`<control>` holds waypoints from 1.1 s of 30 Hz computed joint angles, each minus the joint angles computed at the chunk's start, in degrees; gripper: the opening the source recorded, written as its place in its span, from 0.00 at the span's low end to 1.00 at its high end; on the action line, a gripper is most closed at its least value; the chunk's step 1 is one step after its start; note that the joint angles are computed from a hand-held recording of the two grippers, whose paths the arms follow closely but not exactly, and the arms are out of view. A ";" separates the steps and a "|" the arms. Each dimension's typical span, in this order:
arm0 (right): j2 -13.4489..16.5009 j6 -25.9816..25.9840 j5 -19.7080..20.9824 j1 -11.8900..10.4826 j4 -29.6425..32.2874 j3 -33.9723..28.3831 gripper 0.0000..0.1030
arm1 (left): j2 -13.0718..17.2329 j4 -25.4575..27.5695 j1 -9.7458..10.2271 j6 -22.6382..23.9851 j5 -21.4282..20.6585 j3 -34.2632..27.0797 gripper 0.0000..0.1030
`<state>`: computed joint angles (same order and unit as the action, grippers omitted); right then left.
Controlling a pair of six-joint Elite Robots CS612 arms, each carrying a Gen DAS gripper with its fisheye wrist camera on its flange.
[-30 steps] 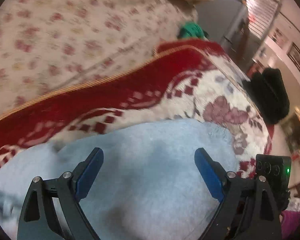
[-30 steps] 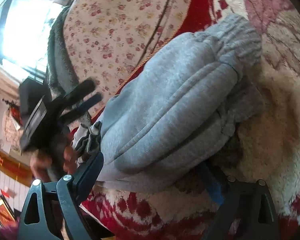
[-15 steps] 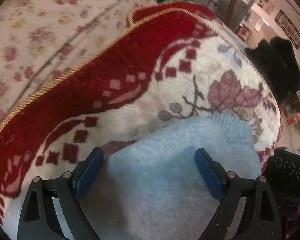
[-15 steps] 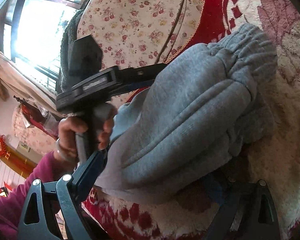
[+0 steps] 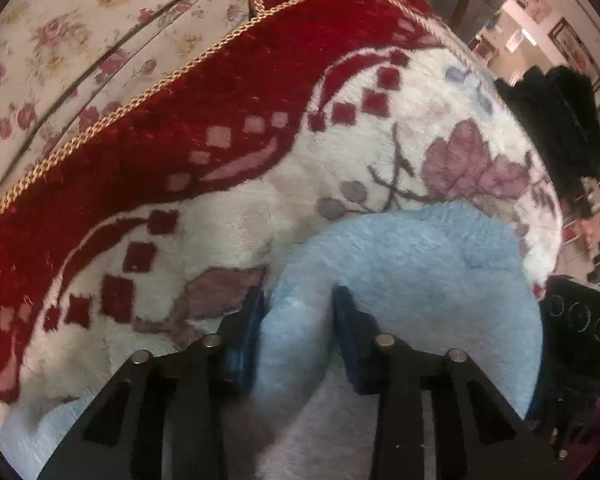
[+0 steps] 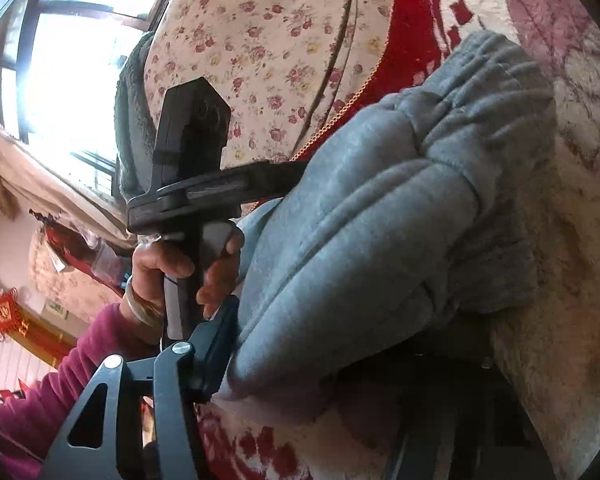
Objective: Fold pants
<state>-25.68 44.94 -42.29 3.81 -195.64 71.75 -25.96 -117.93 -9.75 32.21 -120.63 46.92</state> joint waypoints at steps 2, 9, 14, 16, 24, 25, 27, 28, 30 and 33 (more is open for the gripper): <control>-0.22 -1.27 -0.12 0.01 0.46 -0.18 0.56 | -0.50 -0.77 0.11 -0.66 -0.11 0.76 0.25; -1.52 -4.16 -0.33 0.12 0.09 0.32 0.46 | -3.15 -5.29 0.48 -1.49 -0.83 4.11 0.21; -2.30 -5.52 0.04 0.33 -1.07 -0.62 0.43 | -5.44 -9.92 1.84 -2.91 -3.50 6.09 0.21; -2.73 -6.70 0.14 0.57 -1.27 -1.16 0.43 | -6.41 -11.43 2.65 -3.57 -4.87 6.75 0.20; -4.74 -12.79 0.58 2.78 -0.20 -4.07 0.43 | -9.71 -19.94 6.87 -8.30 -9.78 10.10 0.18; -4.83 -13.54 0.61 3.22 0.23 -4.65 0.43 | -9.98 -21.02 7.50 -9.00 -10.37 10.52 0.17; -4.95 -15.15 0.76 4.14 1.43 -5.81 0.43 | -10.52 -23.33 8.93 -10.79 -11.57 11.45 0.16; -5.03 -16.26 0.64 4.67 2.31 -6.30 0.43 | -10.73 -24.58 9.72 -11.92 -12.03 11.92 0.16; -5.18 -19.66 0.17 6.10 4.93 -7.65 0.43 | -10.88 -26.67 11.15 -14.02 -12.77 12.53 0.16; -5.03 -23.97 -0.21 8.09 8.88 -9.79 0.43 | -10.85 -30.27 13.59 -17.66 -13.09 13.58 0.13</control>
<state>-30.71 20.97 -42.50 11.90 -186.76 61.96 -36.81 -148.20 3.84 14.56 -133.72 60.50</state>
